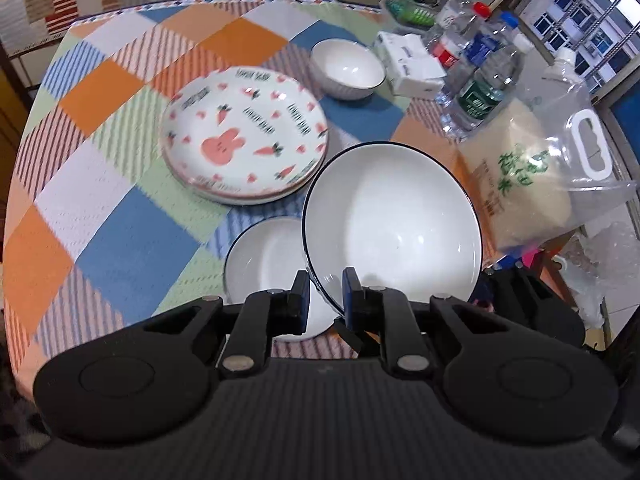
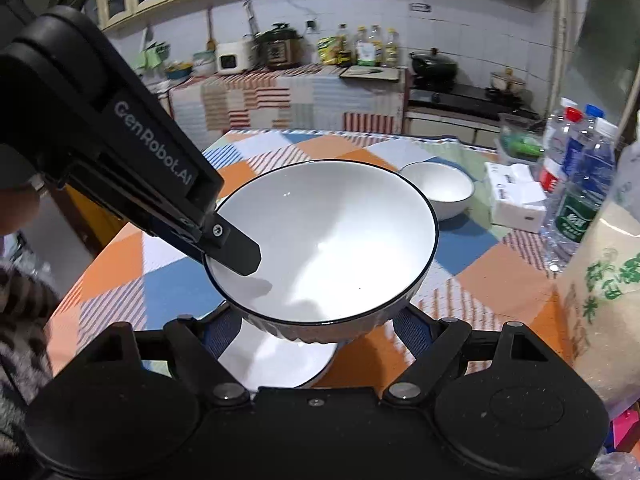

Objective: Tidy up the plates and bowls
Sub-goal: 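Carry the second bowl with the left tool and lower it into the first bowl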

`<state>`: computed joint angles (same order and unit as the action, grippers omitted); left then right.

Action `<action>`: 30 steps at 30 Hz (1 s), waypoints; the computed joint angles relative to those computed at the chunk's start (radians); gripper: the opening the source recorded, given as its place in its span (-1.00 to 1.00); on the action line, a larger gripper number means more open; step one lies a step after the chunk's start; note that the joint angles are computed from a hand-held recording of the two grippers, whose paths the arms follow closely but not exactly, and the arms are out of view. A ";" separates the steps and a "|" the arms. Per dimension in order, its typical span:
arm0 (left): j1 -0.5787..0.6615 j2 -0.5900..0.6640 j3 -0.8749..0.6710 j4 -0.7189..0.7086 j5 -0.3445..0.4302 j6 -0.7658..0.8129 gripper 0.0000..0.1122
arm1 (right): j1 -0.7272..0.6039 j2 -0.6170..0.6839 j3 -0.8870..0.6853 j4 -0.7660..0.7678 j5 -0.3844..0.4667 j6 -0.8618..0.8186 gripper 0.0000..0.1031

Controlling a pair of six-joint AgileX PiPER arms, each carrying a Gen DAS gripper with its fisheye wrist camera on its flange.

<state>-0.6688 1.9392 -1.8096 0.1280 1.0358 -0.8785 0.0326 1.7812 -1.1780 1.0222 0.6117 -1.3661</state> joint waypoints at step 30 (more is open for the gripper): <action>0.036 0.127 0.062 -0.017 0.031 0.004 -0.72 | 0.148 0.115 0.022 -0.169 -0.131 0.022 0.71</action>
